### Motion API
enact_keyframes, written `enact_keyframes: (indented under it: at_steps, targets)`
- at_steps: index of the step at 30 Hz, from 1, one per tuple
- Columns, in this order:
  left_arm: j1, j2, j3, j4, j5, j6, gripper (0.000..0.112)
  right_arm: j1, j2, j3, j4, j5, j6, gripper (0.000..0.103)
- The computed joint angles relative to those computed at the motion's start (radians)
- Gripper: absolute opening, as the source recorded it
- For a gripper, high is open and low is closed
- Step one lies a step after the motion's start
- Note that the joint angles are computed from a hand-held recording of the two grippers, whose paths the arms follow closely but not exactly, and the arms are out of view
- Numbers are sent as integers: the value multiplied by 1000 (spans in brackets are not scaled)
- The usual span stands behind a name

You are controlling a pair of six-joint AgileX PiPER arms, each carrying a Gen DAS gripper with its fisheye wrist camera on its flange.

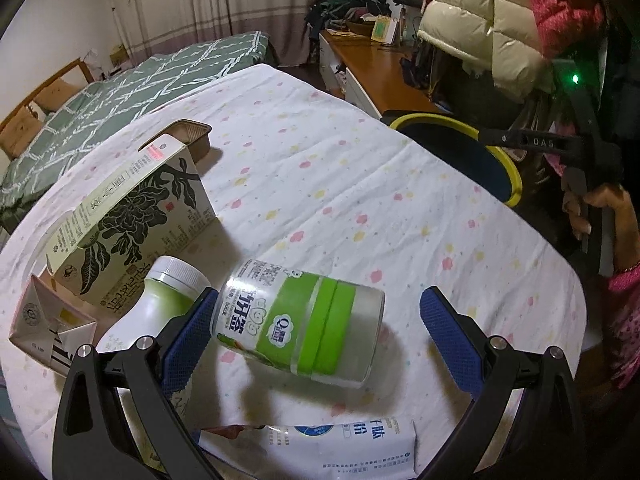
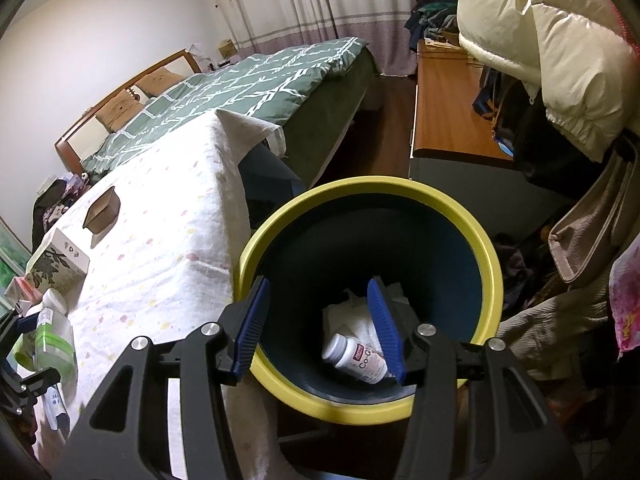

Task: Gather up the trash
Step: 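Grasp the green-capped jar with the left tool and lift it, then carry the green-capped jar over the yellow bin and open the left tool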

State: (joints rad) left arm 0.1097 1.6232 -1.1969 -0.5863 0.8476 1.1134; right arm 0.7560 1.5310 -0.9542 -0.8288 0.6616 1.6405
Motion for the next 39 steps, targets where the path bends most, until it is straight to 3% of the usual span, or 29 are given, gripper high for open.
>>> enact_keyframes:
  at_steps: [3, 5, 14, 22, 32, 39]
  targets:
    - [-24, -26, 37, 46, -71, -14, 85, 0, 0, 3, -1, -4, 3, 49]
    - [-24, -25, 35, 63, -75, -27, 79, 0, -2, 8, -3, -8, 10, 49]
    - [-34, -52, 23, 30, -29, -41, 78, 25, -37, 43, -40, -3, 61, 49]
    - [-154, -75, -73, 40, 17, -189, 78, 141, -145, 115, -95, 130, 148, 49]
    - [-426, 157, -378, 150, 56, -521, 78, 331, -329, 209, -107, 400, 220, 49]
    - [-587, 342, -606, 268, 88, -707, 78, 388, -426, 283, -96, 473, 263, 50]
